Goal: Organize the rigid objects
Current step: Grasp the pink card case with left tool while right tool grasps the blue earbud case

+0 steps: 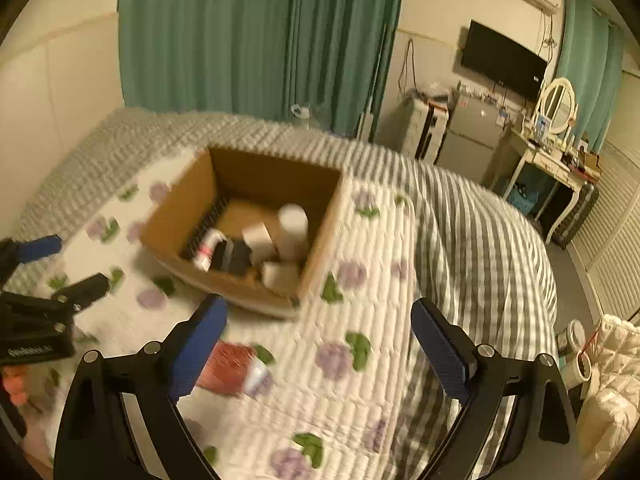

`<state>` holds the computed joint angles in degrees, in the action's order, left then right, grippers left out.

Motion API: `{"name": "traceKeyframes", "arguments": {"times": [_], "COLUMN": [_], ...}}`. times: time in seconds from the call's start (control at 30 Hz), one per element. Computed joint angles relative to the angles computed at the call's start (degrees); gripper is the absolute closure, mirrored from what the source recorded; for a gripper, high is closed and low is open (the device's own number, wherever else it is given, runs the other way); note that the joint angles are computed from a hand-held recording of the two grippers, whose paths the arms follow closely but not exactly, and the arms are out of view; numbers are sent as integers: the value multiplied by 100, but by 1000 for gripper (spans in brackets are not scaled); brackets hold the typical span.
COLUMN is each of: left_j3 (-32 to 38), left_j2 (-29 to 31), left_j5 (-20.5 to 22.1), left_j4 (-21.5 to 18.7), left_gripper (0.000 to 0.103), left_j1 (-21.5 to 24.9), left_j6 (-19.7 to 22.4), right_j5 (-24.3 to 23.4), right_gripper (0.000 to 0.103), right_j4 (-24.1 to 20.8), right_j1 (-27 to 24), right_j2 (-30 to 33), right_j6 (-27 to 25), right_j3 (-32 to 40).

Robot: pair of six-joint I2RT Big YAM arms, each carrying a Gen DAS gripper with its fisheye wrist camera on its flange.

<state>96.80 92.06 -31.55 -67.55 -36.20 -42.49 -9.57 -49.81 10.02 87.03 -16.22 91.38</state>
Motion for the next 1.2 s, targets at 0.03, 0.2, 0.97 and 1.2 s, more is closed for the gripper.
{"name": "traceKeyframes", "arguments": {"times": [0.03, 0.2, 0.97, 1.2], "left_j3": [-3, 56, 273, -111], "left_j2": [62, 497, 1254, 661], "left_j5": [18, 364, 1969, 1642], "left_j4": [-21, 140, 539, 640], "left_gripper": [6, 6, 26, 28], "left_j1": [-18, -86, -16, -35], "left_j6": [-72, -136, -45, 77], "right_j5": [9, 106, -12, 19], "right_gripper": [9, 9, 9, 9], "right_j4": [6, 210, 327, 352], "right_j1": [-35, -177, -368, -228], "right_j2": [61, 419, 916, 740], "right_j6": [-38, -382, -781, -882], "right_j3": [-42, -298, -444, -632]}}
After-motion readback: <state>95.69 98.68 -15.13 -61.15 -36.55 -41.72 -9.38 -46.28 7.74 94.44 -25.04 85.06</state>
